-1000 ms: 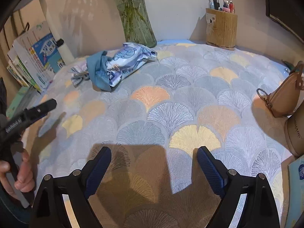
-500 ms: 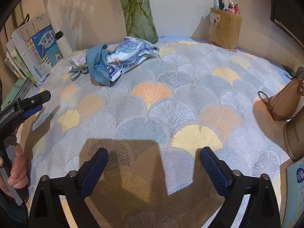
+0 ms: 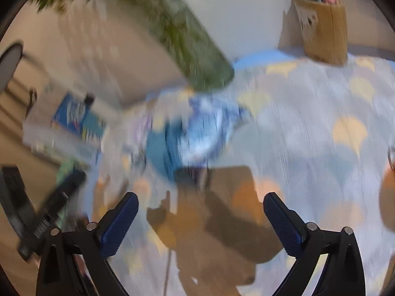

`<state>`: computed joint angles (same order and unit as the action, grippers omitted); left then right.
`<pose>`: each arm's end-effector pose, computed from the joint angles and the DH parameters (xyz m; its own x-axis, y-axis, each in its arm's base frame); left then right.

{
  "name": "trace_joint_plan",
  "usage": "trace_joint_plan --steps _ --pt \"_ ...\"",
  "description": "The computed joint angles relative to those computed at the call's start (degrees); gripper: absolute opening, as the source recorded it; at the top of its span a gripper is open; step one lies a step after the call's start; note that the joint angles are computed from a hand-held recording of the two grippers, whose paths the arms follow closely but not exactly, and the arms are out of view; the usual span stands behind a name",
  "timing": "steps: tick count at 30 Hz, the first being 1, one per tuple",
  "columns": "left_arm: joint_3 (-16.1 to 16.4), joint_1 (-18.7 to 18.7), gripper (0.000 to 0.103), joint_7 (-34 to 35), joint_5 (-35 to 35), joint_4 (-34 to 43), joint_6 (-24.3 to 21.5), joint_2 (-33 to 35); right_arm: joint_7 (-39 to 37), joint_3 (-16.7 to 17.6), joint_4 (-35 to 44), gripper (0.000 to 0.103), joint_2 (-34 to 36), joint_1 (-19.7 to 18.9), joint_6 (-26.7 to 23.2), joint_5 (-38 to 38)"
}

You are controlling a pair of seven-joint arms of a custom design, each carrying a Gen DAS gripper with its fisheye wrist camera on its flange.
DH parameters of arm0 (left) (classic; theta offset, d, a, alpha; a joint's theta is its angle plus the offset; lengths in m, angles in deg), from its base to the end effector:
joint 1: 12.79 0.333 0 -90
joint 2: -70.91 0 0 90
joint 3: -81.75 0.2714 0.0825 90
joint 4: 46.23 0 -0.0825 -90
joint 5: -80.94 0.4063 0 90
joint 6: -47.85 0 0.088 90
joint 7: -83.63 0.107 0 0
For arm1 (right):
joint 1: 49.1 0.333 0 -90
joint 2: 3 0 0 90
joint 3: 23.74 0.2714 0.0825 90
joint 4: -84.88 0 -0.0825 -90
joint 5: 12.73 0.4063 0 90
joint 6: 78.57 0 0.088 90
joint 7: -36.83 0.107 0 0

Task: Organize soft objects
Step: 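Grasp the blue-white checked scrunchie with the left tool while the right tool grasps the printed snack bag, then lift the scrunchie and snack bag and carry them to the glass bowl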

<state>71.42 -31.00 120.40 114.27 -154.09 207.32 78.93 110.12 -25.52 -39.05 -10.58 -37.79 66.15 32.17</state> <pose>0.5659 -0.3308 0.4657 -0.0963 -0.9809 0.1690 -0.6940 -0.0555 -0.7178 0.5670 0.0877 0.4515 0.0632 -0.8431 -0.5340 -0.8782 0.2072 -0.4311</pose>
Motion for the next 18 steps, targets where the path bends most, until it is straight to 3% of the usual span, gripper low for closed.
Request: trace_joint_plan --steps 5,8,10,13,15,18 --pt "0.56 -0.11 0.07 3.19 -5.99 5.55 2.92 8.06 2.1 1.3 6.66 0.085 8.01 -0.5 2.26 0.77" --pt "2.59 -2.22 0.058 2.74 -5.22 6.2 4.5 9.64 2.48 2.54 10.59 0.076 12.62 -1.75 1.67 3.31" --pt "3.52 -3.04 0.032 1.66 -4.79 6.25 4.88 10.3 2.87 3.67 12.48 0.075 14.96 -2.23 2.36 4.7" --pt "2.99 -2.32 0.013 3.33 -7.9 6.05 5.59 10.86 6.2 4.57 12.33 0.069 15.53 -1.53 6.27 -1.17" --pt "4.8 -3.58 0.01 1.49 -5.86 4.01 9.11 9.45 5.49 5.36 12.14 0.055 15.48 -1.31 8.07 -3.5" --pt "7.96 -6.68 0.01 -4.1 0.81 2.72 7.55 7.17 8.55 5.23 8.79 0.042 13.06 -0.03 13.31 -11.32"
